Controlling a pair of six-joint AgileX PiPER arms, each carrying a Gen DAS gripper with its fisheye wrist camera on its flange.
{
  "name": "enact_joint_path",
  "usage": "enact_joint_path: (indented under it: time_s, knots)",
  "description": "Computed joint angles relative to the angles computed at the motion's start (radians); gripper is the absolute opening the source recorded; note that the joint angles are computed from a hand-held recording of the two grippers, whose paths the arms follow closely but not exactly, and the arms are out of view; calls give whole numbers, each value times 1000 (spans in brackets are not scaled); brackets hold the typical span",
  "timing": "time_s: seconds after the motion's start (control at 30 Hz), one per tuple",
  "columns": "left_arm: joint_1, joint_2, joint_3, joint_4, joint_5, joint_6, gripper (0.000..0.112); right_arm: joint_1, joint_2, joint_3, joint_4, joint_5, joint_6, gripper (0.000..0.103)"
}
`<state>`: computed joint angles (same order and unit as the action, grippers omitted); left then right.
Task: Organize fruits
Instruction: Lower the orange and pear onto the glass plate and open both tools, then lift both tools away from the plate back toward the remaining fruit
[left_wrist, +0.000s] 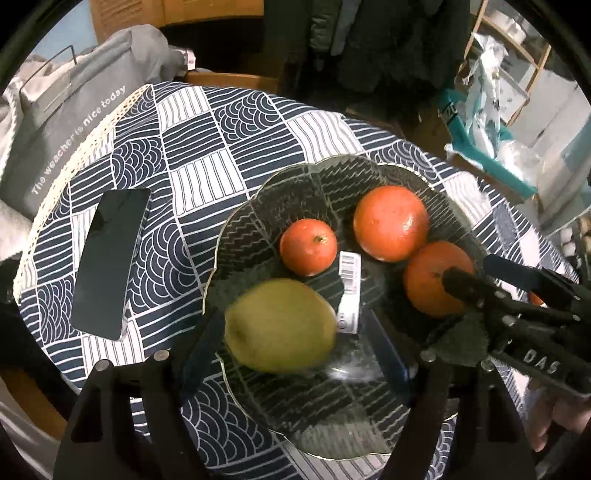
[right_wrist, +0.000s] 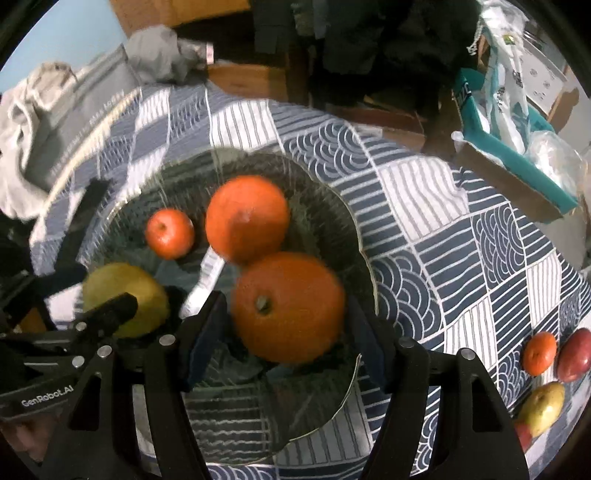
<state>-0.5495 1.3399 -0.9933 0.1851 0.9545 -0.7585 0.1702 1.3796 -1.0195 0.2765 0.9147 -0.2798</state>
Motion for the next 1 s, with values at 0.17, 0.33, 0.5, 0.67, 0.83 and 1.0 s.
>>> enact_joint_path:
  time_s: [0.17, 0.33, 0.5, 0.67, 0.83, 1.0]
  knots:
    - [-34, -10, -26, 45, 35, -30, 80, -31, -42, -38, 18, 27, 0, 71]
    - [-104, -27, -72, 121, 75, -87, 80, -45, -101, -68, -5, 41, 5, 71]
    - [-155, -41, -125, 156, 109, -116, 80, -79, -172, -94, -16, 61, -4, 74]
    - [-216, -46, -183, 196, 150, -151, 80, -154, -229, -125, 10, 99, -39, 75]
    - [-294, -34, -248, 241, 196, -184, 80, -257, -288, -148, 55, 147, -105, 75]
    - [-391, -12, -330, 303, 253, -217, 80, -383, -339, -163, 116, 195, -196, 75]
